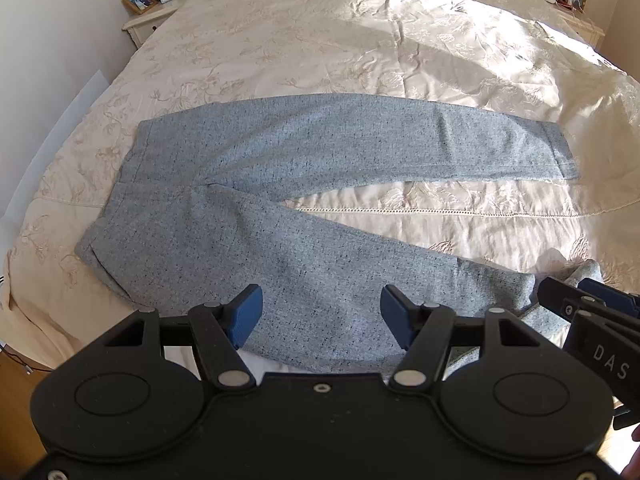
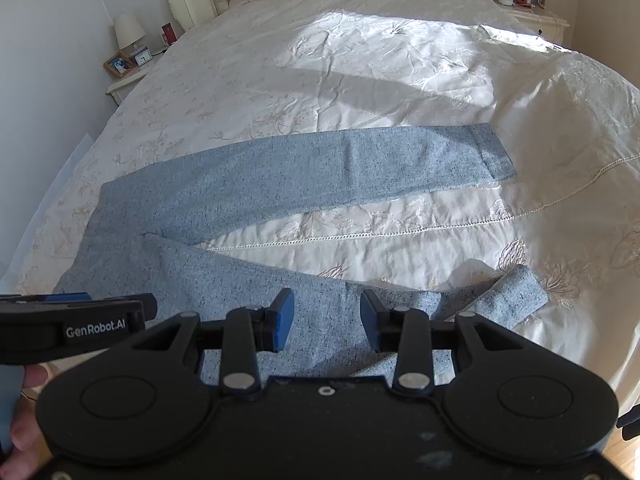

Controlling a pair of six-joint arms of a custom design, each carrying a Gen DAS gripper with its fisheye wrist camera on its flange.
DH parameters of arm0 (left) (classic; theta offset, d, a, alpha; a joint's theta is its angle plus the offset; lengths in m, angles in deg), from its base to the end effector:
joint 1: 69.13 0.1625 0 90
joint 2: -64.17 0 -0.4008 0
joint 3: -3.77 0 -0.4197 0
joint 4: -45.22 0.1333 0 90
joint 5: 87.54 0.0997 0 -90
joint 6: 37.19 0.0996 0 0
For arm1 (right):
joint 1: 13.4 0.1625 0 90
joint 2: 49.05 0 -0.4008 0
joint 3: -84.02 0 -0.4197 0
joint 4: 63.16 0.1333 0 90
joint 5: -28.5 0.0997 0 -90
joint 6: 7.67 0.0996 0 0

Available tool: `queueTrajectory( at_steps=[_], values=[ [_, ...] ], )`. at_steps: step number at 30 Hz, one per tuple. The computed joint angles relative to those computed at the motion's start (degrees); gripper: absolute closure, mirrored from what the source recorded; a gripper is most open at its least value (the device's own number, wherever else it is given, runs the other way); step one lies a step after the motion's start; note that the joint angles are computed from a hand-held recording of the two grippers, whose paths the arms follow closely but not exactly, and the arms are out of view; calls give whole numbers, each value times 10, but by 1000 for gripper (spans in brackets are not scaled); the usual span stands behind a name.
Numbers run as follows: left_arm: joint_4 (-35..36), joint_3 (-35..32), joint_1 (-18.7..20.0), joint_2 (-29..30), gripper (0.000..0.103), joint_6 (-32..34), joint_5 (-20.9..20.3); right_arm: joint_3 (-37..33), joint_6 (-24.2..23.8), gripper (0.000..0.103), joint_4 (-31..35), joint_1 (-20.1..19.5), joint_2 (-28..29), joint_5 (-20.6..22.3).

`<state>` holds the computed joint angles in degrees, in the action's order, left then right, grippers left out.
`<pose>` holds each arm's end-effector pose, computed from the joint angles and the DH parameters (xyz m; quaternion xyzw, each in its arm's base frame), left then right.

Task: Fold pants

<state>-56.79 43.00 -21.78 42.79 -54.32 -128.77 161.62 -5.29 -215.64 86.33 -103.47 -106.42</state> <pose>-0.4331 -0.7774 0.1045 0.2214 0.8825 -0.1653 0.3806 0.1873 -0.7195 0.3318 -0.0724 -0.8768 0.3470 0.3250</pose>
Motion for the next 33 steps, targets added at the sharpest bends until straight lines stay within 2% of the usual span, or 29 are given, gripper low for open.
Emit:
queueTrajectory(
  at_steps=[23, 29, 33],
  values=[
    [37, -40, 9, 25, 36, 7, -6, -19, 4, 64, 32, -8, 12, 9],
    [101, -83, 26, 46, 36, -12, -34, -30, 37, 64, 90, -15, 17, 11],
    [113, -77, 37, 44, 37, -12, -26, -42, 80, 64, 154, -22, 26, 3]
  ],
)
